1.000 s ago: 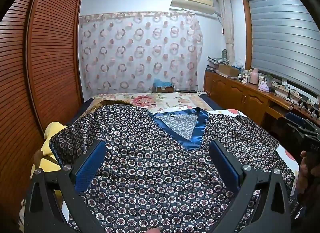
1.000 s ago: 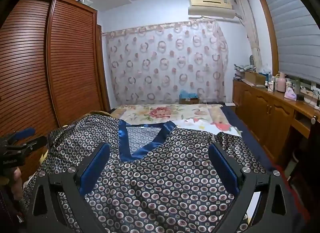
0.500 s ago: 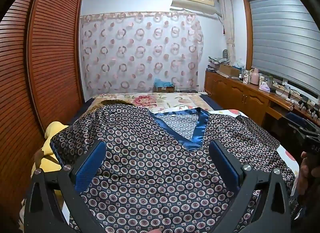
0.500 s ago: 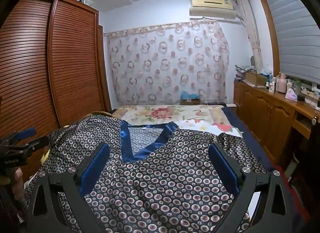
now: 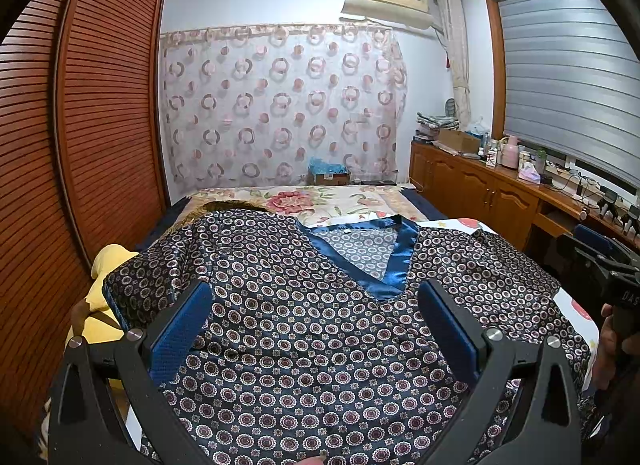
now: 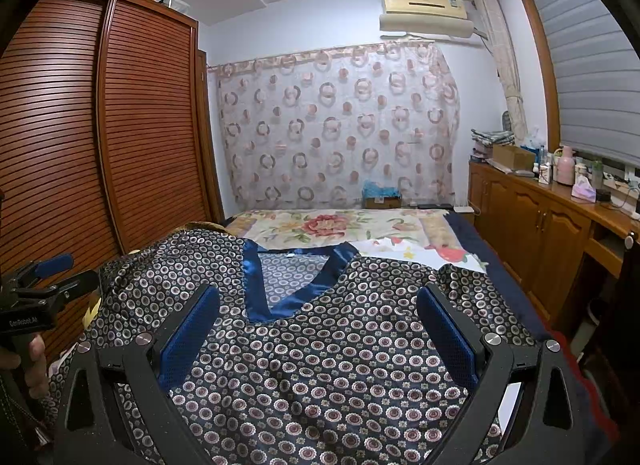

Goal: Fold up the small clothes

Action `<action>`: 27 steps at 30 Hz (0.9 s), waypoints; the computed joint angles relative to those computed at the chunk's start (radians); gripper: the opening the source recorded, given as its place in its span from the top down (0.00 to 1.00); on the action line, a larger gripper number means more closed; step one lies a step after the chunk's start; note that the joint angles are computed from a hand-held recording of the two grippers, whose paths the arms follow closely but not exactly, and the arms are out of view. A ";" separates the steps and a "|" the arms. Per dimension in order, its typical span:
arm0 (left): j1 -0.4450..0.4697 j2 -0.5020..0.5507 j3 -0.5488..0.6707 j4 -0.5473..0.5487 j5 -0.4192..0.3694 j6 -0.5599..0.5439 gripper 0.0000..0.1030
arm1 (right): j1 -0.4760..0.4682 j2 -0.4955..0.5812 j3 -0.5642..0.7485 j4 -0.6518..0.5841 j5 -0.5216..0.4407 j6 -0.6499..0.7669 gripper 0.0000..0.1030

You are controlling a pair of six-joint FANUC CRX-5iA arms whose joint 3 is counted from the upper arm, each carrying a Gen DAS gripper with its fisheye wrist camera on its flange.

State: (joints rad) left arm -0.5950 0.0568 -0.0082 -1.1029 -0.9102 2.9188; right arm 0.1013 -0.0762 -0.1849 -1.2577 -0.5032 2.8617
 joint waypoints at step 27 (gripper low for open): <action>-0.006 -0.007 0.003 -0.005 -0.018 -0.002 0.00 | -0.008 0.009 0.003 -0.016 -0.011 0.017 0.04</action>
State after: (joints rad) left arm -0.6011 0.0497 -0.0057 -1.1082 -0.9286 2.9165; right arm 0.0933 -0.0676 -0.1819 -1.2735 -0.5141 2.8788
